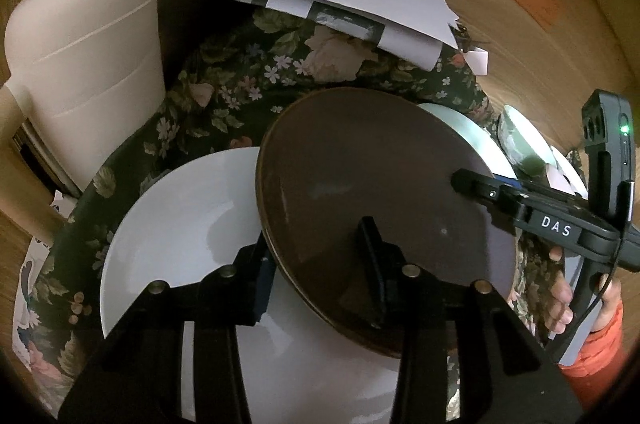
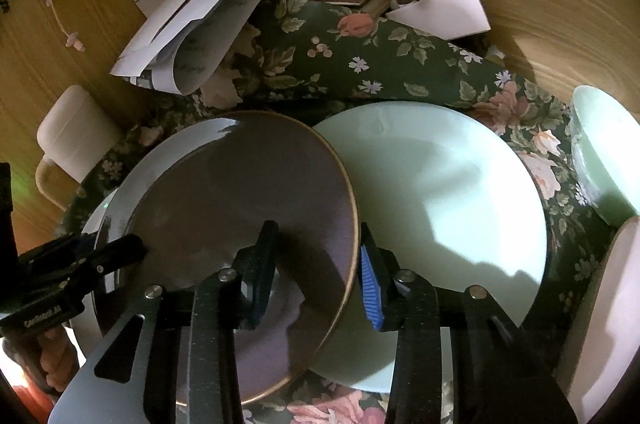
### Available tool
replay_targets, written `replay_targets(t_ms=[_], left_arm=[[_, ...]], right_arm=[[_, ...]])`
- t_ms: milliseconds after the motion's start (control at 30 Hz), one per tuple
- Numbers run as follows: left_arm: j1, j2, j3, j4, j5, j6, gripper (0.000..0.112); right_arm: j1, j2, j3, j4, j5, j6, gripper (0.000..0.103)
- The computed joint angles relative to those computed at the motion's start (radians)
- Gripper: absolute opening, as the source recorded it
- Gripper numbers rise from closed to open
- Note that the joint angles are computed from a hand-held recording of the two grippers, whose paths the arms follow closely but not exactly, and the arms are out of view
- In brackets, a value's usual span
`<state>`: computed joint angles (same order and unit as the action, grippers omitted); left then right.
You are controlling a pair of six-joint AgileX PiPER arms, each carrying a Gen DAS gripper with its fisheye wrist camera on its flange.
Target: Organize plates and bowls
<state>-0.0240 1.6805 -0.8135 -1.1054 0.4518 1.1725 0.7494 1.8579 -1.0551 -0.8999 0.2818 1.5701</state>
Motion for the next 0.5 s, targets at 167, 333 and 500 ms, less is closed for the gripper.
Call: replay_targets(t_ms=[167, 333, 500], left_arm=[[-0.011, -0.016, 0.022, -0.025, -0.004, 0.033, 0.040], [-0.013, -0.048, 0.047, -0.054, 0.012, 0.068, 0.040], [-0.017, -0.082, 0.070, -0.061, 0.024, 0.067, 0.040]], right_arm=[[0.023, -0.035, 0.050, -0.115, 0.017, 0.135, 0.034], [0.055, -0.077, 0.102, -0.214, 0.046, 0.261, 0.034], [0.097, -0.133, 0.162, -0.294, 0.085, 0.371, 0.034]])
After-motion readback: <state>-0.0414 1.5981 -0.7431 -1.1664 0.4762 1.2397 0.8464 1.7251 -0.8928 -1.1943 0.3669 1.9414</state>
